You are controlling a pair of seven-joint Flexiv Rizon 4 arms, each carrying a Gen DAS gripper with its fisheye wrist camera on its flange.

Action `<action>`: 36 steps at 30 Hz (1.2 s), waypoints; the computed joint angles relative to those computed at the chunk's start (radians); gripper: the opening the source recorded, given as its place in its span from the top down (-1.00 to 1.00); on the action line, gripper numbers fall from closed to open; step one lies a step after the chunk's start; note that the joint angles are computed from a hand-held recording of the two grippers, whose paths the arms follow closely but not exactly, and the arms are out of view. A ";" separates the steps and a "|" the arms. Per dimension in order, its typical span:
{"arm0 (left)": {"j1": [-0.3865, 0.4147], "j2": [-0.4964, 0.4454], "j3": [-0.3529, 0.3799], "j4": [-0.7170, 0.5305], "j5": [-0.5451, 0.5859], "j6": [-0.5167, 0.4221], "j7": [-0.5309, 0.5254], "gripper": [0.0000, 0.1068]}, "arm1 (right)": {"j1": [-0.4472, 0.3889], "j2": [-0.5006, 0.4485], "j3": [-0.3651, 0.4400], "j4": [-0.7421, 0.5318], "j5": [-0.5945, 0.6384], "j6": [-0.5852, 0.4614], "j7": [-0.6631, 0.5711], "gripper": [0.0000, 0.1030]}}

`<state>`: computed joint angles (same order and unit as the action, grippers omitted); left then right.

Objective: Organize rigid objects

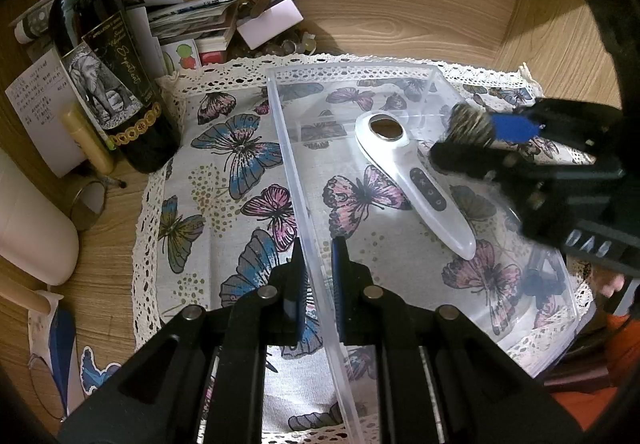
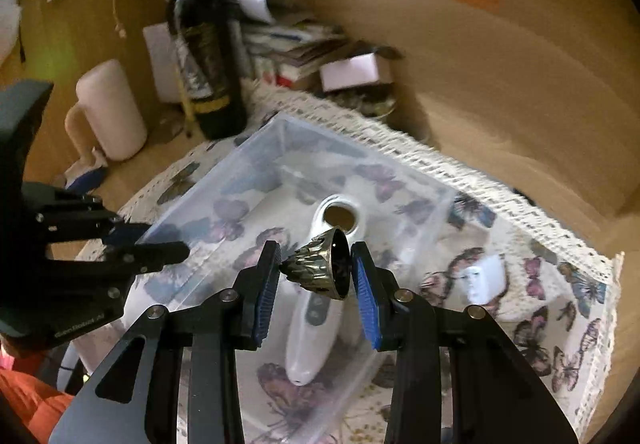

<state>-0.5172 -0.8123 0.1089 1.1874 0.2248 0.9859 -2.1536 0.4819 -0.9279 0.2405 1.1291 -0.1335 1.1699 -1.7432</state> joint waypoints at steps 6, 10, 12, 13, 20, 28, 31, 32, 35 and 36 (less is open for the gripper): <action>0.000 0.000 0.000 -0.001 0.001 -0.001 -0.001 0.79 | 0.018 -0.024 -0.005 -0.027 -0.007 -0.052 -0.014 0.35; 0.000 0.000 0.000 -0.001 0.001 -0.001 -0.003 0.79 | 0.019 -0.030 0.001 -0.037 0.002 -0.070 -0.023 0.35; 0.000 0.000 -0.001 0.000 0.001 -0.001 -0.002 0.79 | 0.020 -0.032 -0.002 -0.040 0.004 -0.069 -0.024 0.35; 0.000 -0.001 -0.001 -0.001 0.002 -0.002 -0.003 0.79 | 0.019 -0.031 -0.002 -0.041 0.007 -0.071 -0.024 0.35; 0.000 0.000 0.000 0.000 0.003 -0.001 -0.003 0.79 | 0.016 -0.008 -0.022 -0.013 0.013 -0.010 0.009 0.33; 0.000 -0.001 -0.001 -0.005 0.003 -0.004 -0.002 0.79 | -0.004 0.027 -0.091 0.025 -0.015 0.123 0.155 0.16; 0.001 -0.002 -0.001 -0.005 0.003 -0.004 -0.002 0.79 | -0.010 0.023 -0.131 0.016 -0.042 0.136 0.229 0.16; 0.000 -0.002 -0.001 -0.005 0.003 -0.004 -0.003 0.79 | -0.013 0.018 -0.140 0.008 -0.051 0.132 0.251 0.16; 0.000 -0.002 -0.001 -0.006 0.003 -0.004 -0.003 0.79 | -0.030 -0.011 -0.142 -0.041 -0.069 0.083 0.304 0.15; 0.000 -0.002 -0.001 -0.006 0.003 -0.004 -0.002 0.79 | -0.036 -0.028 -0.138 -0.069 -0.073 0.050 0.315 0.15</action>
<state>-0.5171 -0.8142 0.1080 1.1811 0.2276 0.9815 -2.1561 0.4456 -0.9563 0.1029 1.0596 -0.2060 1.2202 -1.4287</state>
